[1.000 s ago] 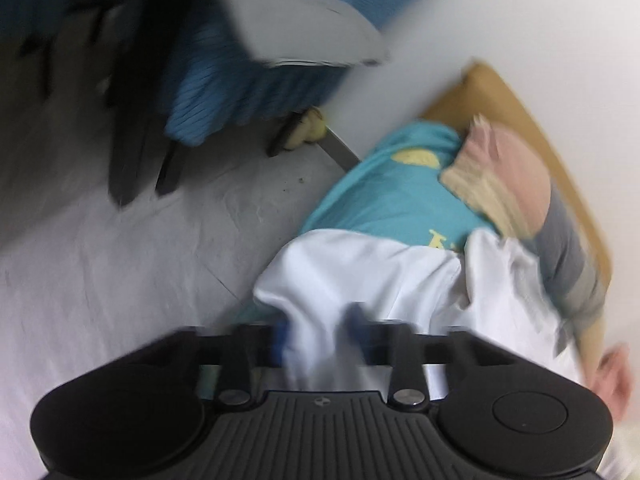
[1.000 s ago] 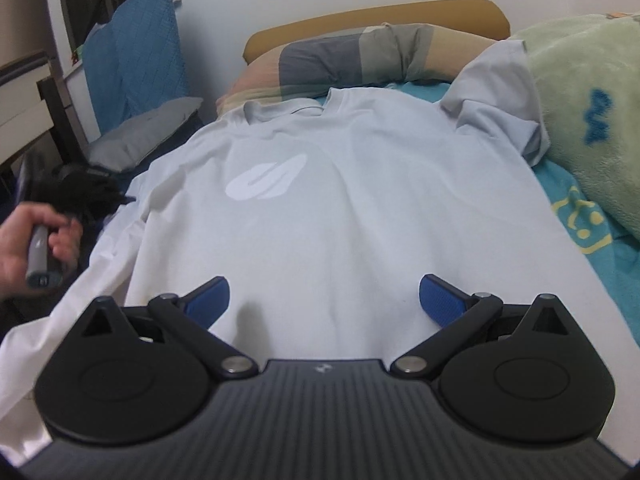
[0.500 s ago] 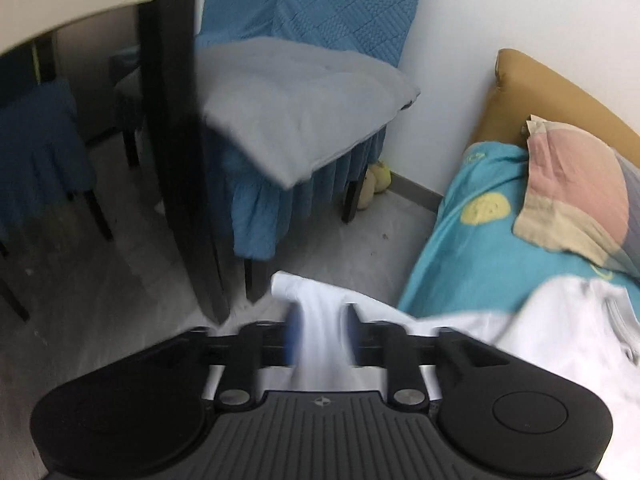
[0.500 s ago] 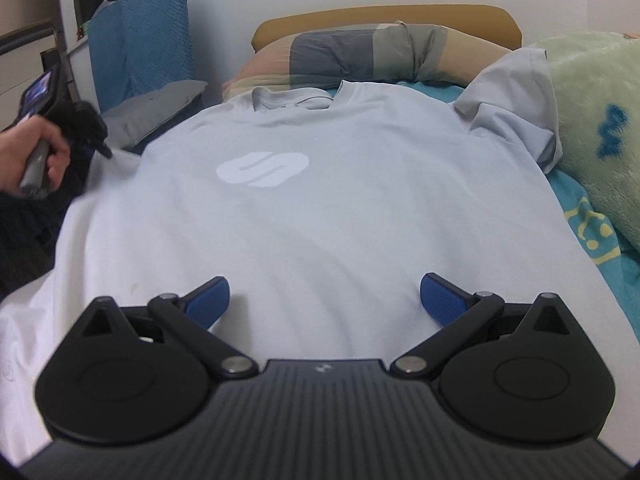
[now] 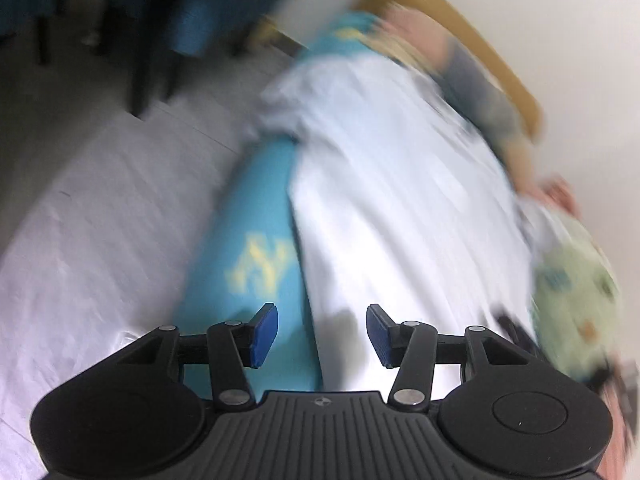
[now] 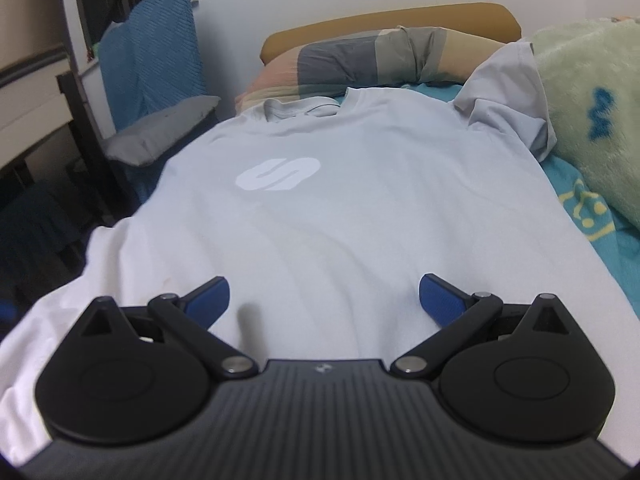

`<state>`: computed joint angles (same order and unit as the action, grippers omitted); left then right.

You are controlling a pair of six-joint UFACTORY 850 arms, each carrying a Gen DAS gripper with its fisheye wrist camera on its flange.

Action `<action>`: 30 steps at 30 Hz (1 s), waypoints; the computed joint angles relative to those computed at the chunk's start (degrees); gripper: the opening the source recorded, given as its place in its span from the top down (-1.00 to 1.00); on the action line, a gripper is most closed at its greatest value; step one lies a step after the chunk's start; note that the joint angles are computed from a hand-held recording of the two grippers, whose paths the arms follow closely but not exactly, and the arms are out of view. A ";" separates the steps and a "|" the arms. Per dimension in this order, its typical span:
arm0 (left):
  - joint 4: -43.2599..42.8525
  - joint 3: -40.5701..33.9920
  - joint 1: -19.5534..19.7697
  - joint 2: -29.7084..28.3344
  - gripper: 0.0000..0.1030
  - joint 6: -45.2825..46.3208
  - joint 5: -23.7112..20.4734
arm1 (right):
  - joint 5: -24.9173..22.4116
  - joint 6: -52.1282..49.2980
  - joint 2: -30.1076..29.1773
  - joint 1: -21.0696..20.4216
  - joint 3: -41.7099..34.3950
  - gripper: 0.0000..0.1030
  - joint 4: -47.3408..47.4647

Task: Fold clothes

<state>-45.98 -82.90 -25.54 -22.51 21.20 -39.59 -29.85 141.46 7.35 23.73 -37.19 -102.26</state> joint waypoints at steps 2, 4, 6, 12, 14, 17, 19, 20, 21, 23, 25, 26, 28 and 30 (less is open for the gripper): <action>-0.98 4.98 0.20 3.13 0.08 4.65 -1.91 | 0.99 -5.50 1.92 0.79 0.25 -1.00 7.14; -0.90 8.58 -0.02 5.52 0.17 8.17 -3.60 | -0.15 -11.70 5.20 2.22 0.59 -1.00 16.47; -3.69 12.16 0.23 8.19 0.21 12.56 -3.54 | -2.32 -15.53 9.48 3.61 1.00 -1.00 23.71; -4.92 17.45 1.73 12.31 0.35 9.58 -1.05 | -4.70 -3.55 23.71 8.31 5.75 -1.00 32.93; -9.08 18.71 2.76 13.02 0.35 13.35 -2.30 | -7.56 -2.13 25.26 11.29 6.75 -1.00 34.45; -12.95 19.92 3.10 13.34 0.35 15.95 -5.32 | -12.36 -2.40 25.74 14.33 6.92 -1.00 36.00; -14.12 20.40 2.49 13.58 0.35 17.07 -6.27 | -14.68 -1.80 26.11 15.84 6.97 -1.00 36.00; -13.48 20.18 2.20 13.38 0.35 16.93 -6.38 | -15.10 -1.22 26.31 16.20 6.91 -1.00 35.20; -12.00 19.54 1.80 13.03 0.33 16.11 -6.05 | -15.87 -1.61 26.11 16.60 6.64 -1.00 34.89; -8.70 18.10 0.95 12.26 0.36 14.11 -5.30 | -17.92 -3.85 25.11 17.44 5.78 -1.00 35.00; -4.88 16.68 -0.23 11.75 0.38 12.68 -4.39 | -19.59 -5.87 24.15 18.08 5.05 -1.00 35.12; -2.52 16.30 -1.09 11.71 0.41 12.50 -3.65 | -19.72 -6.50 23.89 18.06 4.94 -1.00 35.39; 4.13 14.98 -2.84 11.63 0.95 9.06 -2.91 | -20.04 -7.31 23.73 18.04 4.90 -1.00 35.93; 8.42 13.98 -3.62 12.15 0.96 5.20 -2.75 | -21.79 -7.39 23.79 18.69 4.85 -1.00 35.90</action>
